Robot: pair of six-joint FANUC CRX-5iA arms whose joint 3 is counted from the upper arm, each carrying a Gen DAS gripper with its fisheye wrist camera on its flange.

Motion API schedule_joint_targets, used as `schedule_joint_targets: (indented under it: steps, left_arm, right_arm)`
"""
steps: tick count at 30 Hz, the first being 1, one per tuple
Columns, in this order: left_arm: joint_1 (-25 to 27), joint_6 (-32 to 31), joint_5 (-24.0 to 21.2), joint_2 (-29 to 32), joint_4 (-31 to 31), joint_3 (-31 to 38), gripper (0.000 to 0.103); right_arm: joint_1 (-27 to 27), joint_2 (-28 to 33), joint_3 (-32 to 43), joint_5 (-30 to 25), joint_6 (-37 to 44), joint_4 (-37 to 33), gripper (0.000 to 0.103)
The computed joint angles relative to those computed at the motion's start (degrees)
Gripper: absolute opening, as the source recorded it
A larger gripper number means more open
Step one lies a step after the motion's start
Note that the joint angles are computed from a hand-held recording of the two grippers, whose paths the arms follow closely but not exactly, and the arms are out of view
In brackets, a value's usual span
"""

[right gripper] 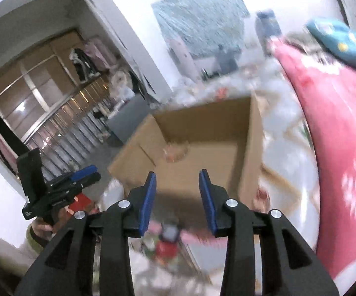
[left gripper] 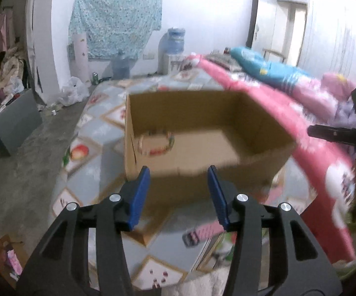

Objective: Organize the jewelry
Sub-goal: 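Move the right gripper back out of the box to the pink-strapped watch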

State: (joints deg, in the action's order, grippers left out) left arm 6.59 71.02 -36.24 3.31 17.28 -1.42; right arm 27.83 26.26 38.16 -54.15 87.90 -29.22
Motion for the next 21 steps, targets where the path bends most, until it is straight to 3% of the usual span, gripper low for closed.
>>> schedule_joint_targets:
  steps: [2, 4, 8, 10, 21]
  left_arm:
    - [-2.3, 7.5, -3.3, 1.7, -9.8, 2.4, 0.046]
    - [-3.7, 10.8, -5.9, 3.3, -13.3, 3.3, 0.046]
    - [-4.4, 11.4, -7.6, 5.9, -13.1, 3.8, 0.046]
    - [-4.6, 11.3, -7.6, 6.4, -13.3, 3.9, 0.046]
    - [-4.4, 12.4, -9.7, 9.3, -14.1, 5.8, 0.047]
  right_arm:
    - [0.3, 0.3, -1.8, -1.4, -1.5, 0.6, 0.036]
    - [0.9, 1.2, -2.5, -3.5, -2.7, 1.1, 0.036]
    - [3.8, 2.8, -2.7, -5.2, -0.4, 5.5, 0.037]
    - [6.1, 3.3, -3.0, -4.6, 2.9, 9.3, 0.049]
    - [11.6, 7.9, 1.8, -5.4, 16.0, 16.4, 0.051]
